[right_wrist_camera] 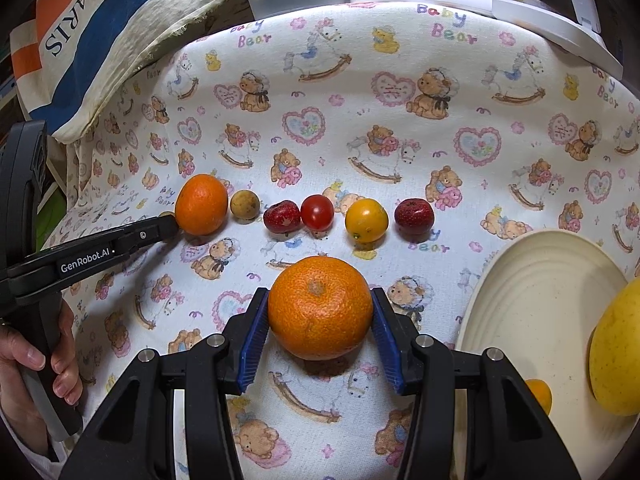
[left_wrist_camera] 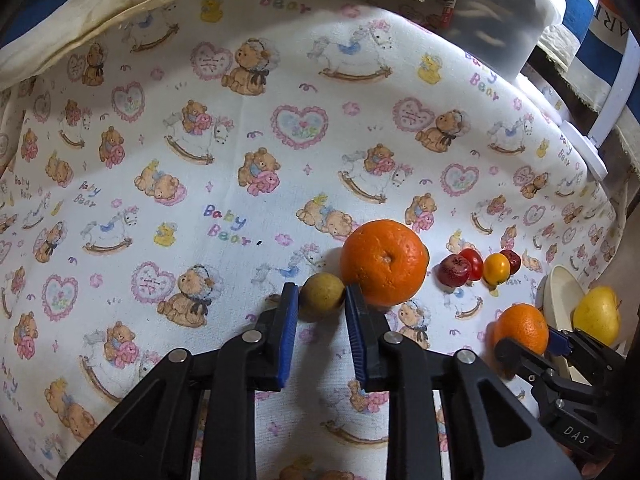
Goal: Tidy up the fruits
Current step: 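Grasp the small olive-brown fruit with the left tool while the right tool lifts the mandarin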
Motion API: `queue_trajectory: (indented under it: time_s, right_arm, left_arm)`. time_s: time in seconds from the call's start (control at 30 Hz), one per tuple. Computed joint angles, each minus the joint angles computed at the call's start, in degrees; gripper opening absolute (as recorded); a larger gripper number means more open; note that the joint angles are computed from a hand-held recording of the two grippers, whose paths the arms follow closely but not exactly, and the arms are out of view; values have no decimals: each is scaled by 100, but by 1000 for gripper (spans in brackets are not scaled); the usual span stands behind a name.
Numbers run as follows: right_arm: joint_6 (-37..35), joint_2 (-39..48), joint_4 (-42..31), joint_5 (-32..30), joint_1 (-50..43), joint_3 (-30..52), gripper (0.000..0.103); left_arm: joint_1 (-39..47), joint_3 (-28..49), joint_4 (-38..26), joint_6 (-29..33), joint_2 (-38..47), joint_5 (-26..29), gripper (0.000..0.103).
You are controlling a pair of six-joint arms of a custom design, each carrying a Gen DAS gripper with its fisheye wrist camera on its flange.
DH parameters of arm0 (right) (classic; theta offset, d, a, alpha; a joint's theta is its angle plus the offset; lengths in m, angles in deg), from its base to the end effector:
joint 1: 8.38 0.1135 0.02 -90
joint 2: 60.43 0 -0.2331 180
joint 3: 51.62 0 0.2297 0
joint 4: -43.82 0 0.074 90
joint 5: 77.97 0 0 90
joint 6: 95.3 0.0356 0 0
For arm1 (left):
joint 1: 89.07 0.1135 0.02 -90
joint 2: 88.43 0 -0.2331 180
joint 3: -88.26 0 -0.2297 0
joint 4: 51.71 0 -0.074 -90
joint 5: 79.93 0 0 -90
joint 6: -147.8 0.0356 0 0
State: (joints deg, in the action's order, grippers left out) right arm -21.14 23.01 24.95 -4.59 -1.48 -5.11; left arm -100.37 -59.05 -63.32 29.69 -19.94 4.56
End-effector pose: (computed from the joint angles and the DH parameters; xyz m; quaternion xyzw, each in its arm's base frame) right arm 0.2348 0.0387 0.1176 -0.2281 0.9188 0.1150 0.3008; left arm 0.1918 -0.0348 0.1154 -0.1533 0.9181 -0.0802 0.3566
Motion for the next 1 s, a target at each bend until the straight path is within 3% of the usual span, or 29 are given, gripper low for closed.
queue_trajectory:
  time_s: [0.13,0.43,0.53,0.67,0.8,1.0]
  right_arm:
    - [-49,-20,18,-53,-25,-18,51]
    - [-179,-1534,616,-823,-370,-977,51]
    - [-121,-1932,755,-868,-365,-1209,51]
    - [-111,-2075,735,-936,-375,-1253,51]
    - [-168,-2096,755,-1039,-454,-1292,51]
    - [-172,-2375,894,-814,-378,-1456,51]
  left_arm:
    - [-352,-203,34,36,-553,-381,23]
    - [-1857,-729,-8,336,-2212,-2268,23]
    - [-2025,-790,-12,381,-2447,-2434,23]
    - [-2558,-798,-120,466,-2663,-3135,23]
    - [-2859,-589,-557,199,-2764,-3265,23]
    - [-3705,-337,-1150,-30,-3153,-4086,23]
